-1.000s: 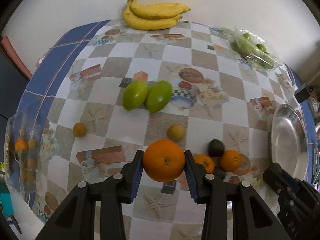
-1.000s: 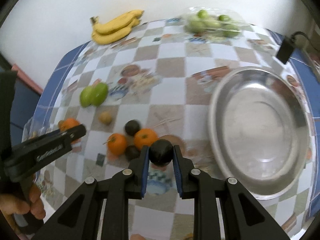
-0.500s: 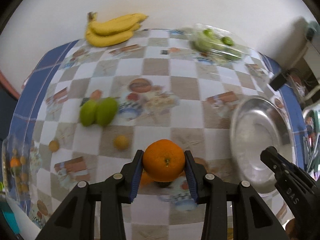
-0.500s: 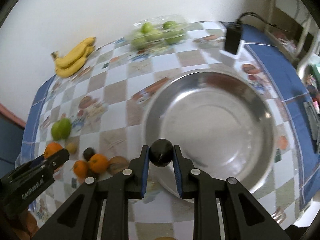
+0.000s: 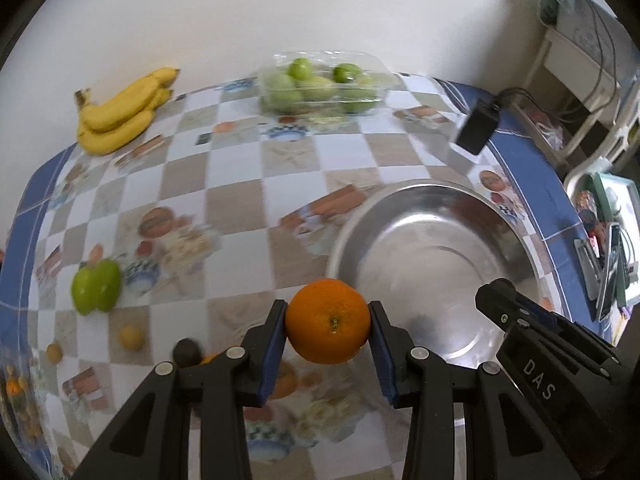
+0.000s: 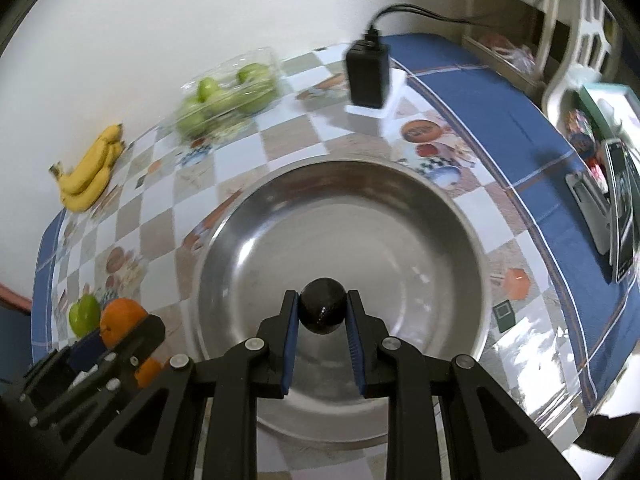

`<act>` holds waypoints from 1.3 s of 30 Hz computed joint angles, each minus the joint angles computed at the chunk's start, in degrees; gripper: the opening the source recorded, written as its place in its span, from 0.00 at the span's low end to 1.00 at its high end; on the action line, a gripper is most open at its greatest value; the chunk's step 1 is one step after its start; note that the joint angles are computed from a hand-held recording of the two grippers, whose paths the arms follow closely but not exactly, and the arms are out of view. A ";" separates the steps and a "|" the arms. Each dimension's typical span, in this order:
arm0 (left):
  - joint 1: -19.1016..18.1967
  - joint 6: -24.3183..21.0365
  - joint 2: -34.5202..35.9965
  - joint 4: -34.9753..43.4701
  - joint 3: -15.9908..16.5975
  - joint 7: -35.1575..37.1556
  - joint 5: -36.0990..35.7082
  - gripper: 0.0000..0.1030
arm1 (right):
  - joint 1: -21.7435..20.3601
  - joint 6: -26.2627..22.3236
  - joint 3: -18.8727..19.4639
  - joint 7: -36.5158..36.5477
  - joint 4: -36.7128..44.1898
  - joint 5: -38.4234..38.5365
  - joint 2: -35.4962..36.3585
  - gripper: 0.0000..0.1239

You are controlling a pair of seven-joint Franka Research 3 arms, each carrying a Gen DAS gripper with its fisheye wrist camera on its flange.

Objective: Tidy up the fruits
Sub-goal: 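Carry the orange in the left tool and plum in the right tool over the steel bowl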

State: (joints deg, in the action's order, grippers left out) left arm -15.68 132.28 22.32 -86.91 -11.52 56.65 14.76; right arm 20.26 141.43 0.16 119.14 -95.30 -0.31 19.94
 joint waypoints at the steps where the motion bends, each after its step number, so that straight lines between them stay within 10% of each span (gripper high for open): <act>1: -0.18 -0.03 0.97 0.94 -0.13 0.25 -0.02 0.41 | -0.12 -0.31 -0.31 0.56 0.18 -0.03 0.22 0.19; 39: -3.39 -2.14 12.46 12.44 -0.44 4.77 -2.78 0.42 | -0.96 -5.19 -2.72 7.37 4.36 -4.66 4.91 0.20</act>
